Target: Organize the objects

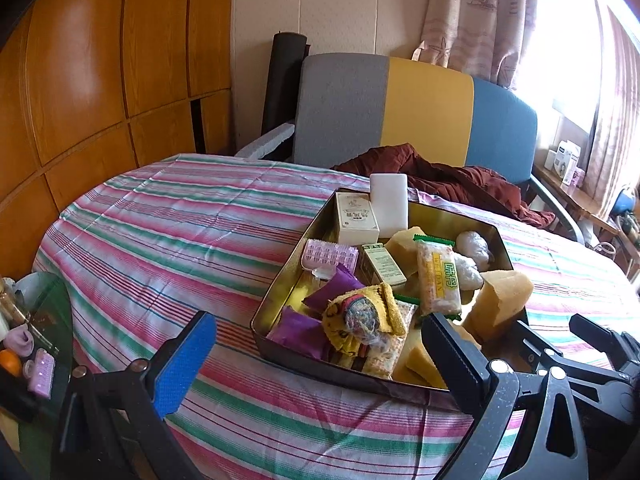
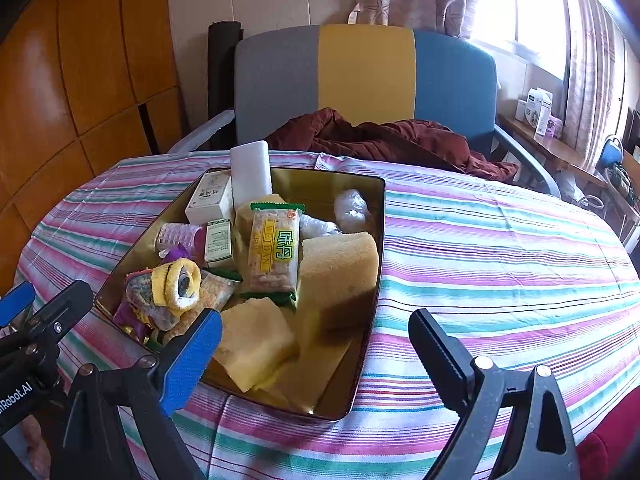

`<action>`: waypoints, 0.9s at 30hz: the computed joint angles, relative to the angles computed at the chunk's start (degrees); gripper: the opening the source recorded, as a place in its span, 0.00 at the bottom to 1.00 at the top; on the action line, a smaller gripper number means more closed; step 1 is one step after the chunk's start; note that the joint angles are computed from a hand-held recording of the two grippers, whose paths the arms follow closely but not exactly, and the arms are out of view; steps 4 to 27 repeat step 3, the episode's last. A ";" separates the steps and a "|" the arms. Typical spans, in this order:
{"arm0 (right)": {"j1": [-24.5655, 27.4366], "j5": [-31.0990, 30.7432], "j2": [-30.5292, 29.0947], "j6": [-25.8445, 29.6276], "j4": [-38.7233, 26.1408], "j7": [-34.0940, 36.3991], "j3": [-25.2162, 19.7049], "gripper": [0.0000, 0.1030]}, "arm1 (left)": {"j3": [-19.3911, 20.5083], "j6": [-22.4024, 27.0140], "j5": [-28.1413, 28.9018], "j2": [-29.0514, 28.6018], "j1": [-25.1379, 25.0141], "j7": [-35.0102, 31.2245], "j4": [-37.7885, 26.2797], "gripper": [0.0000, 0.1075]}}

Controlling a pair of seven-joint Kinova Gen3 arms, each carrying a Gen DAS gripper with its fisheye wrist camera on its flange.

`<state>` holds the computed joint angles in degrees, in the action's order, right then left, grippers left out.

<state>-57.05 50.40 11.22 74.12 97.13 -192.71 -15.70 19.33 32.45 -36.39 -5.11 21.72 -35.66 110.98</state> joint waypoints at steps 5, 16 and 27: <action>0.07 0.13 -0.03 -0.38 0.14 0.03 0.01 0.93 | -0.81 0.22 2.28 0.37 0.18 -2.38 -0.56 0.95; 0.07 0.13 -0.03 -0.38 0.14 0.03 0.01 0.93 | -0.81 0.22 2.28 0.37 0.18 -2.38 -0.56 0.95; 0.07 0.13 -0.03 -0.38 0.14 0.03 0.01 0.93 | -0.81 0.22 2.28 0.37 0.18 -2.38 -0.56 0.95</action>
